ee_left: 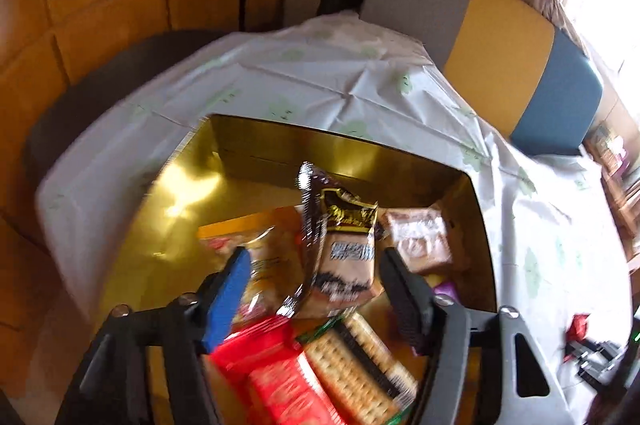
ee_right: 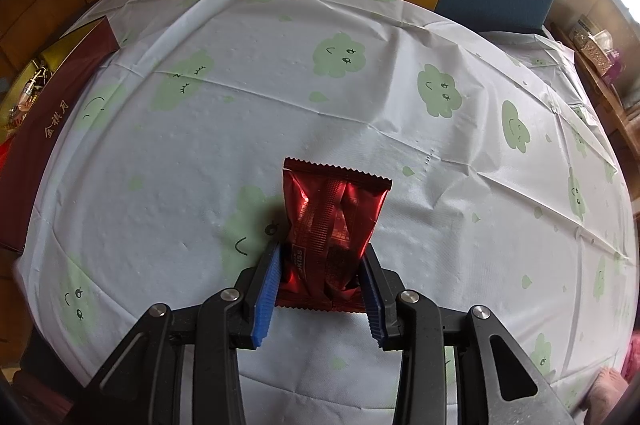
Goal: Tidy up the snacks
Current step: 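Carry the sesame bag into the tin and open the left tool while the right tool holds the candy, then carry the red foil candy over the tin with the right tool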
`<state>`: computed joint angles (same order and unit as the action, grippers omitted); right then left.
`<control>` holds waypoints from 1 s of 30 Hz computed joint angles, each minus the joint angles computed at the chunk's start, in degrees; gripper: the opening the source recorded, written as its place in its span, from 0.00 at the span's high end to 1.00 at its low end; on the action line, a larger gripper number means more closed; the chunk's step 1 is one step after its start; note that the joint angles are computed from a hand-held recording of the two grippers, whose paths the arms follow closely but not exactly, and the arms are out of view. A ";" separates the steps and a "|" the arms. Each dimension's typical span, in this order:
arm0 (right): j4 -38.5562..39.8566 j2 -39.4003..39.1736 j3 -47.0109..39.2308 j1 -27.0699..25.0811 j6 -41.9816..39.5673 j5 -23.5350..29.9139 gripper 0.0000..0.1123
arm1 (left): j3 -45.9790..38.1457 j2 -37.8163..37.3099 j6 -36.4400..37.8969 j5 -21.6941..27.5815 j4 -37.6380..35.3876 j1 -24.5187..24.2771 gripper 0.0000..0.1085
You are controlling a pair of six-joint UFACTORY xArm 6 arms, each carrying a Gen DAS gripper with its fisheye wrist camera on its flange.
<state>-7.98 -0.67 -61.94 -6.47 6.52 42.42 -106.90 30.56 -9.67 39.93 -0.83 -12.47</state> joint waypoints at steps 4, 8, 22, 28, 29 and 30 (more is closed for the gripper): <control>-1.14 -0.13 0.15 0.22 0.22 -0.19 0.66 | 11.04 -7.44 -2.45 -5.77 5.77 -0.90 0.47; -2.13 -0.44 0.42 0.47 0.40 -0.30 0.65 | 19.33 -13.00 -4.31 -9.81 7.63 -1.74 0.47; -2.26 -1.12 1.13 0.84 -0.81 -0.84 0.66 | 31.27 -21.05 -10.26 -14.36 13.45 -3.92 0.47; -2.38 -1.09 1.21 0.92 -0.46 -1.03 0.66 | 33.65 -22.76 -11.47 -15.13 14.95 -3.62 0.47; -2.27 -1.08 1.24 0.86 -0.42 -1.14 0.66 | 33.87 -22.93 -11.61 -15.23 15.04 -3.53 0.47; -2.21 -1.10 1.29 0.90 -0.23 -1.18 0.66 | 33.98 -23.04 -11.56 -15.22 14.92 -3.46 0.47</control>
<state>-10.19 -1.77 -60.66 -5.57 6.30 41.24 -72.92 7.53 -21.23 24.71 14.09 -15.93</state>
